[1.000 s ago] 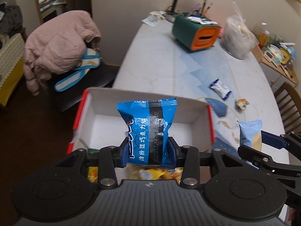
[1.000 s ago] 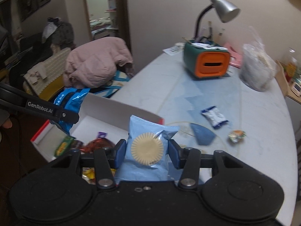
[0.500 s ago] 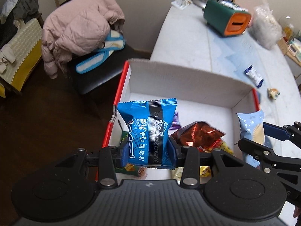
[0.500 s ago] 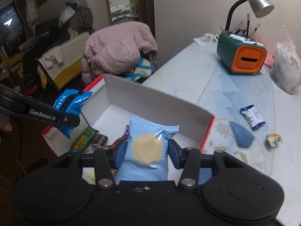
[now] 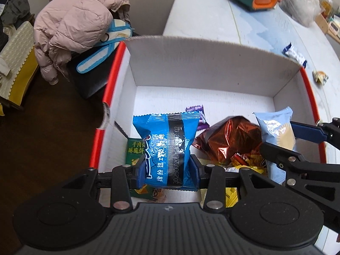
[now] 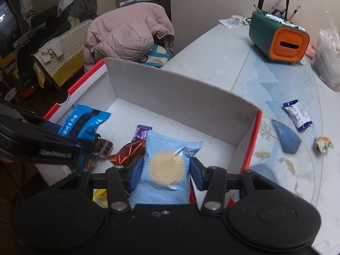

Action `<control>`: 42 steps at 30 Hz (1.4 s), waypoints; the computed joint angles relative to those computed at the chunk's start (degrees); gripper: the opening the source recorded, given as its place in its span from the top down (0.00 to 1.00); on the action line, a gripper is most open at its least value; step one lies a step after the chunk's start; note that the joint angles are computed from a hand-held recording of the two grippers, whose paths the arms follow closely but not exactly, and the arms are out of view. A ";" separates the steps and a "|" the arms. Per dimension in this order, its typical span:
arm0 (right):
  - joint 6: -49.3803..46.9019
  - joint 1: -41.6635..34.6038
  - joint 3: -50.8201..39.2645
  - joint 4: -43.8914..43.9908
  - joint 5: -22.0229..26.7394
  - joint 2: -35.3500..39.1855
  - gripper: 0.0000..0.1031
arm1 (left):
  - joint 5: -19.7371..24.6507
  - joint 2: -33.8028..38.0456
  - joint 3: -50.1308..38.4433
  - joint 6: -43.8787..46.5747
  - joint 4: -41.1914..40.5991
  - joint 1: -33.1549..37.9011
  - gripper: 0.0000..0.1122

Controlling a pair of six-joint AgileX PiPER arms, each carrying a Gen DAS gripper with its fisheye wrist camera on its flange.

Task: Organize snacks
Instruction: 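Lower both grippers into the box and open them to release the snacks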

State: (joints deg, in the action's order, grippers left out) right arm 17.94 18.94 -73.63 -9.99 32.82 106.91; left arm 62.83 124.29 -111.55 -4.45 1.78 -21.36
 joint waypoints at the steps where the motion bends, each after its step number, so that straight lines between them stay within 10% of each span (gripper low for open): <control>1: 0.01 0.10 0.11 0.15 0.03 0.04 0.54 | -0.11 0.18 0.14 0.10 0.06 -0.12 0.64; 21: -0.55 -1.19 1.64 3.52 -0.57 0.33 0.52 | -1.00 1.16 3.05 0.81 -0.38 -0.97 0.63; 42: -1.05 -2.31 9.50 3.61 -5.25 -11.42 0.15 | -9.20 -10.83 12.57 2.72 -5.31 -0.45 0.48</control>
State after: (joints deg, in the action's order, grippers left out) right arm 16.90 16.63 -64.13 -6.38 27.57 95.49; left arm 53.63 113.47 -98.98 -1.74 -3.52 -21.81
